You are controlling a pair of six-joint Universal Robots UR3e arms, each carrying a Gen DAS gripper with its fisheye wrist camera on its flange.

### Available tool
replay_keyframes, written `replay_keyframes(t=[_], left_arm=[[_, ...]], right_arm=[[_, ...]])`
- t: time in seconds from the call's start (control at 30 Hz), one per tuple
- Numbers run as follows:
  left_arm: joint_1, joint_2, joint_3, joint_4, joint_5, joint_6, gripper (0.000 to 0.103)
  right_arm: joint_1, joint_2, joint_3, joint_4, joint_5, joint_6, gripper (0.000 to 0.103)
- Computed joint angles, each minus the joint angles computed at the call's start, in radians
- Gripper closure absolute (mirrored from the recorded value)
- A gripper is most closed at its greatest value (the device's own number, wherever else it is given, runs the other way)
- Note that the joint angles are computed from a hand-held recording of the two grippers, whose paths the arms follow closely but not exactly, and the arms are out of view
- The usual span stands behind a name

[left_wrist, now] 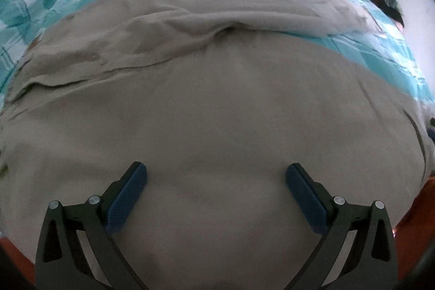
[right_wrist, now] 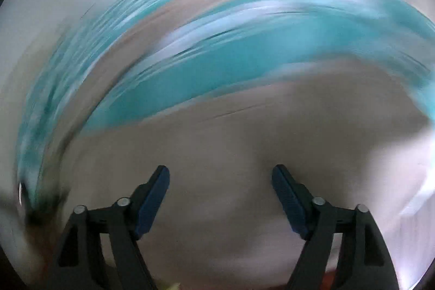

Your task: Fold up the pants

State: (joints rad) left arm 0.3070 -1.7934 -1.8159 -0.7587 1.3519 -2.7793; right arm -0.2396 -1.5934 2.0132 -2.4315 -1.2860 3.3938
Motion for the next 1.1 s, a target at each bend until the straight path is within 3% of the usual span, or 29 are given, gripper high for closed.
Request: replay_keyframes(t=[0.03, 0.07, 0.1, 0.2, 0.27, 0.3, 0.4, 0.5, 0.53, 0.57, 0.8, 1.1], left_arm=[[-0.017, -0.013, 0.032, -0.019, 0.023, -0.005, 0.000], [-0.039, -0.031, 0.074, -0.041, 0.051, -0.016, 0.001], [-0.060, -0.041, 0.110, -0.050, 0.084, -0.028, 0.001], [-0.091, -0.017, 0.142, -0.015, 0.121, -0.052, 0.001], [-0.097, 0.007, 0.147, 0.003, 0.127, -0.054, 0.001], [-0.105, 0.016, 0.154, 0.017, 0.138, -0.056, 0.001], [-0.123, 0.034, 0.155, 0.048, 0.171, -0.053, 0.001], [-0.095, 0.076, 0.126, 0.065, 0.168, -0.027, 0.001], [-0.088, 0.096, 0.123, 0.055, 0.164, -0.025, 0.001], [-0.089, 0.099, 0.134, 0.046, 0.162, -0.030, 0.001], [-0.064, 0.219, 0.147, -0.046, 0.112, -0.020, 0.001], [-0.203, 0.327, 0.247, -0.097, 0.190, 0.016, 0.001]], right_arm=[[-0.085, -0.051, 0.068, -0.020, 0.062, 0.037, 0.059], [-0.128, -0.081, 0.097, -0.016, 0.082, 0.077, 0.067], [-0.130, -0.093, 0.093, 0.000, 0.072, 0.068, 0.067], [0.033, -0.023, -0.030, 0.023, -0.115, 0.116, 0.058], [0.159, 0.034, -0.120, 0.026, -0.228, 0.178, 0.031], [0.160, 0.039, -0.128, 0.017, -0.258, 0.174, 0.027], [0.168, -0.030, -0.095, 0.004, -0.277, 0.176, 0.027], [0.099, -0.276, 0.058, 0.064, -0.274, 0.095, 0.027], [0.096, -0.328, 0.085, 0.068, -0.208, 0.049, 0.027], [0.107, -0.347, 0.092, 0.074, -0.225, 0.042, 0.027], [0.294, -0.232, 0.055, -0.011, -0.292, 0.096, 0.027], [0.436, -0.190, -0.008, -0.050, -0.381, 0.117, 0.027]])
